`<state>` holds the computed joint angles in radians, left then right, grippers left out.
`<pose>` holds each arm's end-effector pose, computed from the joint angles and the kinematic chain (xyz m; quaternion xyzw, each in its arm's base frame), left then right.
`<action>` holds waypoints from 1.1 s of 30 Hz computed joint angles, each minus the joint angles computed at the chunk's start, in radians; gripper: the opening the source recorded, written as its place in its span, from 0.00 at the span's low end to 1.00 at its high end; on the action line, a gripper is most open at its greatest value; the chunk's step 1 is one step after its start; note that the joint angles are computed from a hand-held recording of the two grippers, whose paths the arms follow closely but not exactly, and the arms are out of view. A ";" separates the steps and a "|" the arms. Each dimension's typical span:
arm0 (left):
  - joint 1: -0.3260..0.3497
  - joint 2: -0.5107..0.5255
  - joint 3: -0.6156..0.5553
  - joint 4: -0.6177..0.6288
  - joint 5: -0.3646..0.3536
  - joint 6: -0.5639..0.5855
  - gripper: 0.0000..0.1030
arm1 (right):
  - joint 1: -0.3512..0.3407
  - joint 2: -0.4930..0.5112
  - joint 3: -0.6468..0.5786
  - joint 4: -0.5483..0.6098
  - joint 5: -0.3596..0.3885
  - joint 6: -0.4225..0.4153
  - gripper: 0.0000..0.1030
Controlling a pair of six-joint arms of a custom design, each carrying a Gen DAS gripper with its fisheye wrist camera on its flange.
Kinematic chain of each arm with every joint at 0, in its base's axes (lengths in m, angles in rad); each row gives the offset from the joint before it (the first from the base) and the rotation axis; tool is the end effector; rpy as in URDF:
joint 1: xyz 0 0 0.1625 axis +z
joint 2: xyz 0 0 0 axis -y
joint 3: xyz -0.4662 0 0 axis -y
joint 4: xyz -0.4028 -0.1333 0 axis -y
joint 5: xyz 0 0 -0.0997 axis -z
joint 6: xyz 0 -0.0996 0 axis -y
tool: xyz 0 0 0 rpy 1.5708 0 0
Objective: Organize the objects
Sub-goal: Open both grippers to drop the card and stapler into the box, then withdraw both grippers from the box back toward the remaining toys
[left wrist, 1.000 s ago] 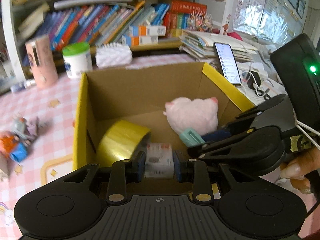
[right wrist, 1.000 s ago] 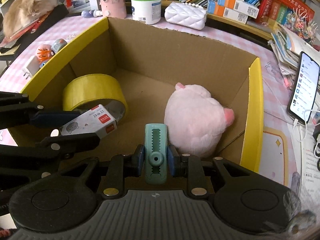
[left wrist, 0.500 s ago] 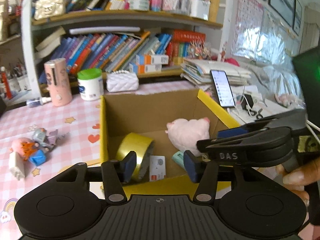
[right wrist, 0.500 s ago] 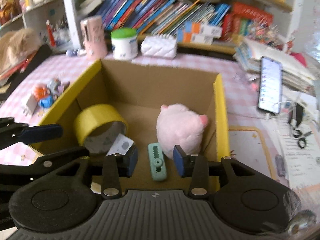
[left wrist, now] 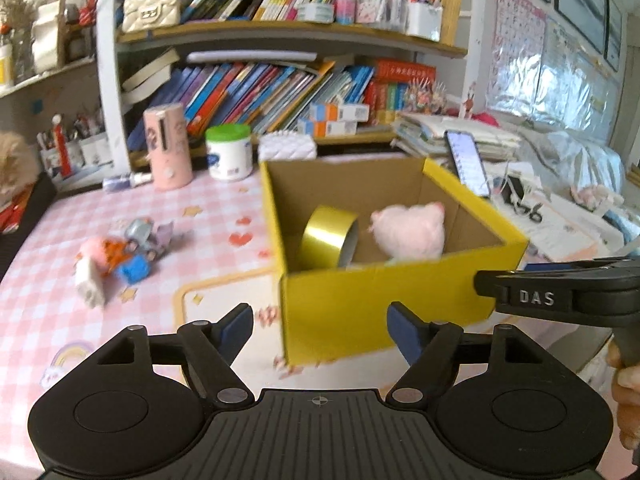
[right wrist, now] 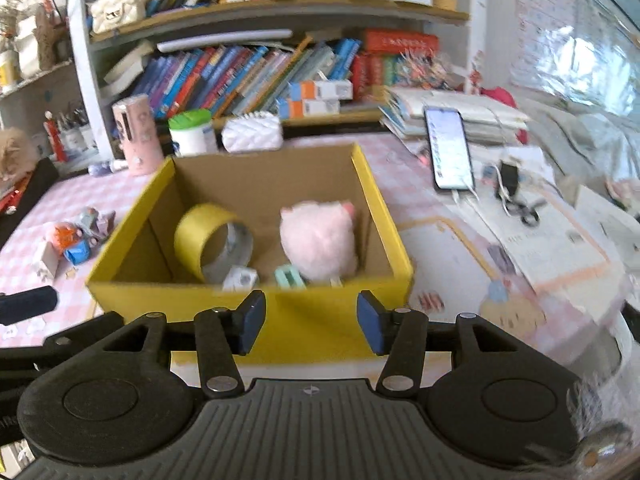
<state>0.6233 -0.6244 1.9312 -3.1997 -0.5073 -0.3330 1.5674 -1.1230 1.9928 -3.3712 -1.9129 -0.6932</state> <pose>-0.3531 -0.5252 0.0319 0.1798 0.8355 -0.4098 0.3188 0.0979 -0.5968 0.2988 0.2259 -0.8546 0.3637 0.2939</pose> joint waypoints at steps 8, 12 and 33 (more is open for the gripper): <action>-0.021 -0.070 0.096 0.196 0.014 -0.196 0.85 | 0.017 -0.006 0.110 -0.060 -0.094 0.020 0.56; -0.029 -0.106 0.134 0.258 0.005 -0.270 0.86 | 0.030 -0.010 0.149 -0.060 -0.112 0.017 0.64; -0.078 -0.298 0.305 0.562 0.053 -0.612 0.89 | 0.116 0.014 0.251 -0.046 -0.114 0.032 0.76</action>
<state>0.5449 -0.9228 2.2364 -2.6377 -0.4542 -0.9445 1.6833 -1.1089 2.2441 -3.4169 -2.0264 -0.6613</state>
